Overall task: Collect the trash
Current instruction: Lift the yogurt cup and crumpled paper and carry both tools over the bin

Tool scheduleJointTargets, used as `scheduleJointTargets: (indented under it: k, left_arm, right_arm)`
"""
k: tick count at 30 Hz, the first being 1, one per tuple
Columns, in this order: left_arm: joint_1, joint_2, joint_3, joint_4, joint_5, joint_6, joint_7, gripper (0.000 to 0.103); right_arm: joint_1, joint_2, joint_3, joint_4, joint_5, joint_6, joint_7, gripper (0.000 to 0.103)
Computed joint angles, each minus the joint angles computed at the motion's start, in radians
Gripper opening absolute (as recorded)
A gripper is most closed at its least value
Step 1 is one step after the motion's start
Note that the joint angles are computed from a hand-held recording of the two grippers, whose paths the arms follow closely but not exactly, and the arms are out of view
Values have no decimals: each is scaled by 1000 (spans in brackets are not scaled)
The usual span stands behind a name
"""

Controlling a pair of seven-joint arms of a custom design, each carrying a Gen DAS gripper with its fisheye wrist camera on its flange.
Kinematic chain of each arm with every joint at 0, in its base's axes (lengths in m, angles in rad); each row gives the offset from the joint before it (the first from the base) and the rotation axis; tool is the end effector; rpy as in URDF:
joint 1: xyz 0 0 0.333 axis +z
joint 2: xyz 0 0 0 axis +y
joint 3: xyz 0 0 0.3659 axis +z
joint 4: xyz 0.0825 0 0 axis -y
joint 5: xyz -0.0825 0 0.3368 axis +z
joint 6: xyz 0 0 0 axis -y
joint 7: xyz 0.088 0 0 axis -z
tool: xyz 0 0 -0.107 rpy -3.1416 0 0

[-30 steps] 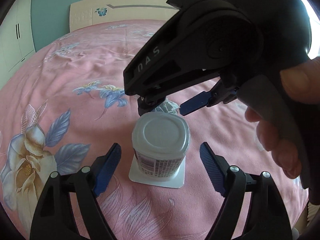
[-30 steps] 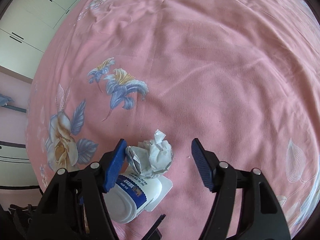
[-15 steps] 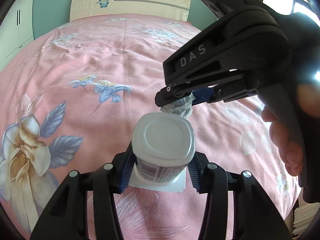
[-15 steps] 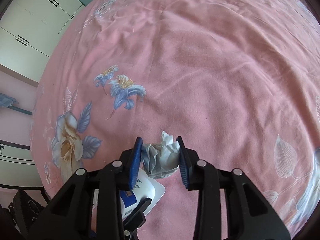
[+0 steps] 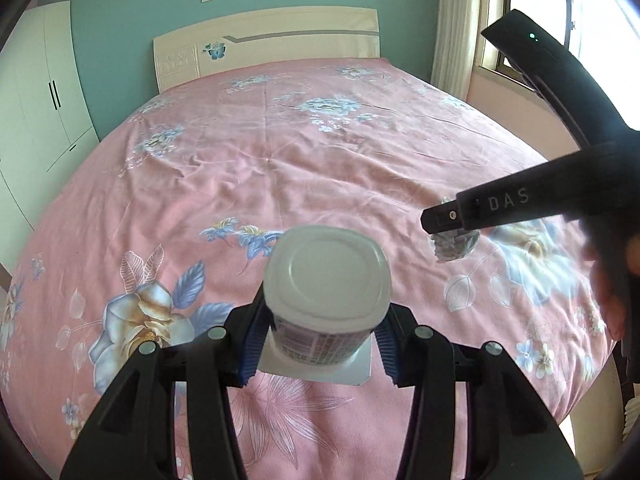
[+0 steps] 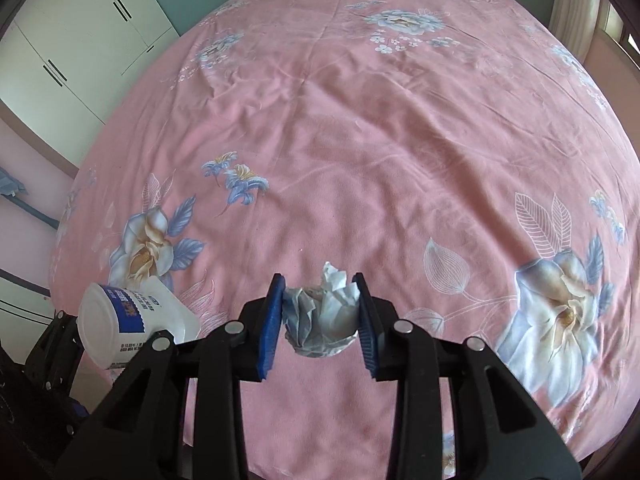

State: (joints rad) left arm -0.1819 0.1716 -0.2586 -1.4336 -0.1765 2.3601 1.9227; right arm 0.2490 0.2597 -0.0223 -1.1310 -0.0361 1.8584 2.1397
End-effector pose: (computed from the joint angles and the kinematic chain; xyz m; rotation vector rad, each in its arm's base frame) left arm 0.5668 -0.2477 0.7361 -1.1096 2.3712 -0.9634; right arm 0.6012 0.1387 0.7512 -1.5659 2.2105 -0.2974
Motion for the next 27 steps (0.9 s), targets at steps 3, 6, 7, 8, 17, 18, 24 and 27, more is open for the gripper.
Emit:
scheduleJointTargets:
  k: [3,6,7,8,17,18,24,27]
  left_arm:
    - [-10,-44,5,-1,33,-7,-22,50]
    - [-19,-89,12,8,60,-24,-43,50]
    - [-23,-101,14,14,71,-28,-50,50]
    - [-26,-114,17,22,80,-33,-58,50]
    - [-35,-239,49,93,78,-89,-69,50]
    - [-35,-254,56,98,70,-100,-66,50]
    - [-32,-340,95,98,36,-168,-30,50]
    - [-36,-397,119,53,27,-174,6,50]
  right_arm:
    - [17,-77,1,-41,-50,-10,11,36]
    - [28,-143,15,-54,-108,-36,20,35]
    - [31,-166,21,-58,-126,-44,23,35]
    - [32,-188,29,-61,-144,-51,26,36]
    - [59,-331,139,13,-323,-193,46,35]
    - [63,-340,155,30,-342,-212,48,35]
    - [85,-406,252,62,-432,-289,71,35]
    - [89,-442,306,54,-464,-321,77,35]
